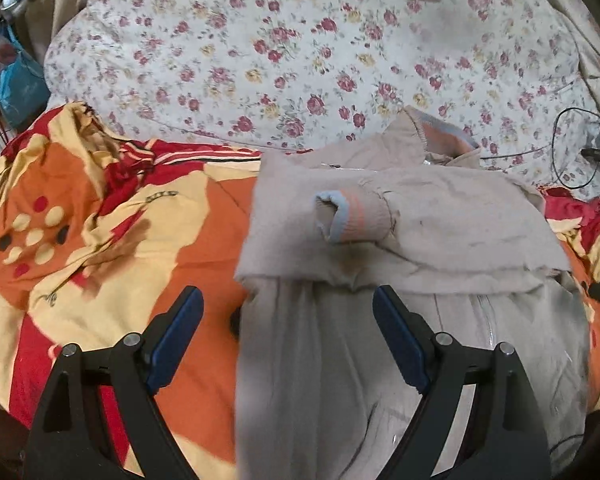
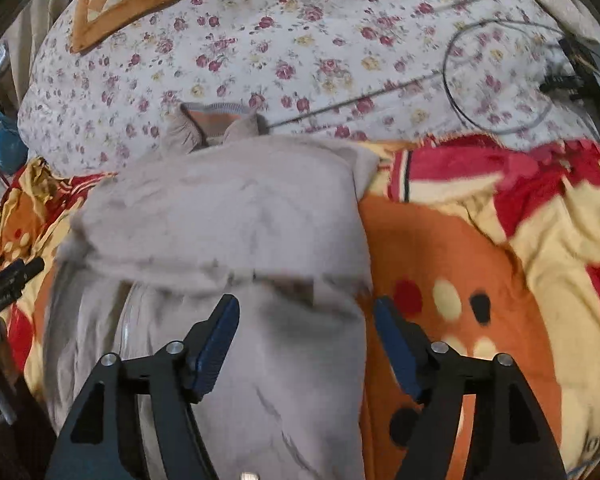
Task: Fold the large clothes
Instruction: 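Smooth the folded jacket flat with both grippers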
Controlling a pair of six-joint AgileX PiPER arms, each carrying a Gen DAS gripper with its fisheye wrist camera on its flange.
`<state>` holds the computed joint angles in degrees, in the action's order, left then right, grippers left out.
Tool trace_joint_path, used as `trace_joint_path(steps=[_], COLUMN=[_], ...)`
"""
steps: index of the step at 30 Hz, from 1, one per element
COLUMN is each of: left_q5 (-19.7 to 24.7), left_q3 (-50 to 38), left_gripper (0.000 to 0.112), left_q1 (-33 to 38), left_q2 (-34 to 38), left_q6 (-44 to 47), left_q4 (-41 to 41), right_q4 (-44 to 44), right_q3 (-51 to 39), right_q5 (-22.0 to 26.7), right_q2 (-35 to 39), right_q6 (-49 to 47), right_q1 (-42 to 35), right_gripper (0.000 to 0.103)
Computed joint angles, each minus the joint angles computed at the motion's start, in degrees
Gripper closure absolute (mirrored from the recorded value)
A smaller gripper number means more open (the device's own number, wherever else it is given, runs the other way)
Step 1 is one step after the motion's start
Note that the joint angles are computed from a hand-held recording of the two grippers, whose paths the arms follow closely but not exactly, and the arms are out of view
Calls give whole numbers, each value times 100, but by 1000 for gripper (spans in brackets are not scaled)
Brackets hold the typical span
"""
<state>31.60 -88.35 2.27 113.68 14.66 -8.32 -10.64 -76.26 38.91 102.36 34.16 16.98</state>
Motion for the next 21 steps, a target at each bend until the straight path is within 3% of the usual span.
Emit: trace_joint_path(steps=[6, 11, 18, 21], left_q5=[-401, -777, -85, 207], left_q3=[922, 1632, 2265, 2447], left_gripper=[25, 25, 25, 25], left_q1=[297, 550, 1301, 1605], left_q2=[-686, -1117, -1351, -1294], left_q6=[613, 1079, 3058, 3418], left_q4=[-334, -569, -2142, -2339], right_q4=[119, 358, 452, 351], right_q3=[1130, 1814, 2380, 2591], right_q5=[-133, -495, -602, -554], right_q2=[-813, -1062, -1295, -1475], right_q6=[235, 238, 94, 145], right_q1=[42, 42, 342, 478], right_gripper=[31, 25, 25, 24])
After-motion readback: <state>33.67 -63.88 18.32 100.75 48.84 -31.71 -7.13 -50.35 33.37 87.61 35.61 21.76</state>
